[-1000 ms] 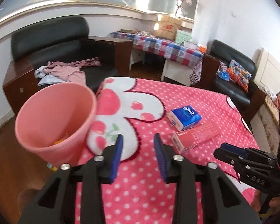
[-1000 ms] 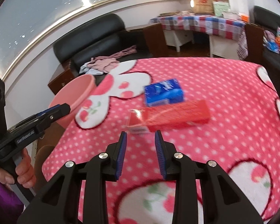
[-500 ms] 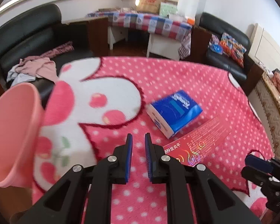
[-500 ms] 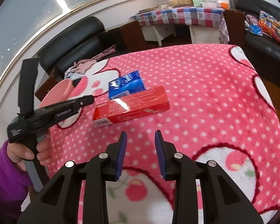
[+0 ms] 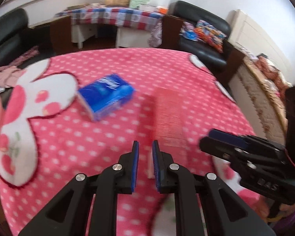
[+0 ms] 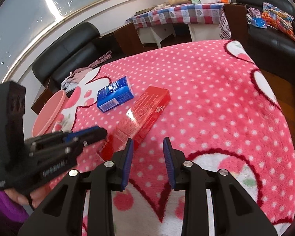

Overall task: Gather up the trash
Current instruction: 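Close the left gripper on the blue tissue pack while the right approaches the red box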

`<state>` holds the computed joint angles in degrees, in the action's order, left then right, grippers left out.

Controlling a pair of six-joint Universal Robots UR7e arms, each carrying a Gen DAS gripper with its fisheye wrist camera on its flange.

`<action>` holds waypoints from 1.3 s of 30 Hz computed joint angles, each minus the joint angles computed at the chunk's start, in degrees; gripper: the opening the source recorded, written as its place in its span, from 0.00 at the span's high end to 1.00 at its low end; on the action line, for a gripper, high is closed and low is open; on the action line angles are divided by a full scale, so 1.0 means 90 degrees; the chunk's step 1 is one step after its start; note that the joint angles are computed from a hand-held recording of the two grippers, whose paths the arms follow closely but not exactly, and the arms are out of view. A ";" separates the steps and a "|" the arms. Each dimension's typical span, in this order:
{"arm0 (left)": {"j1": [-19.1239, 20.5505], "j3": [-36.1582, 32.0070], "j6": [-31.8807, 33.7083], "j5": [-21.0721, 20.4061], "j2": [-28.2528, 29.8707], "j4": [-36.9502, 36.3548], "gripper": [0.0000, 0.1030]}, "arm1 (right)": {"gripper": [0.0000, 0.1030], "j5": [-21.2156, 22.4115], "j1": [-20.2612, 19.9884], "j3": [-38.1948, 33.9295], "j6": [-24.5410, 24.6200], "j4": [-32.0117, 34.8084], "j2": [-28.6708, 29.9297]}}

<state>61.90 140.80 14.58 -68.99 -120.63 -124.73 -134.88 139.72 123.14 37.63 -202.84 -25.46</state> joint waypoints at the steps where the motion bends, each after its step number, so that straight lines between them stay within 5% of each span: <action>1: -0.0002 -0.0013 -0.0047 -0.0141 -0.0033 0.0135 0.88 | 0.69 0.0020 0.0004 0.0021 0.0047 -0.0031 -0.0017; 5: -0.0060 0.0020 -0.0068 -0.0321 -0.0247 0.0418 0.86 | 0.66 0.0009 0.0038 -0.0002 0.0201 0.0105 -0.0054; 7: -0.0027 -0.0036 -0.0097 -0.0285 -0.0338 0.0504 0.75 | 0.47 -0.0002 0.0065 -0.0069 0.0267 0.0079 -0.0006; 10: 0.0061 -0.0125 -0.0130 -0.0098 -0.0491 0.0369 0.58 | 0.45 0.0032 0.0082 -0.0282 0.0276 0.0263 0.0089; 16: 0.0411 -0.0394 0.0146 0.0232 -0.0228 -0.0266 0.54 | 0.45 -0.0081 0.0176 -0.0939 0.0323 0.1277 0.0353; 21: 0.0691 -0.0592 0.1068 0.0184 0.0280 -0.0855 0.46 | 0.45 -0.0447 0.0253 -0.1309 0.0544 0.2208 0.0480; 30: 0.1176 -0.0992 0.2287 0.0001 0.1636 -0.1607 0.44 | 0.41 -0.0580 0.0194 -0.1258 0.0518 0.2249 0.0467; 39: 0.1336 -0.1206 0.3433 -0.0331 0.2175 -0.1903 0.37 | 0.41 -0.0191 0.0020 -0.0949 0.0265 0.1546 0.0420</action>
<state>73.92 129.95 45.47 -71.97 -101.05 -141.86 -136.60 139.90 114.60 40.01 -188.93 -21.68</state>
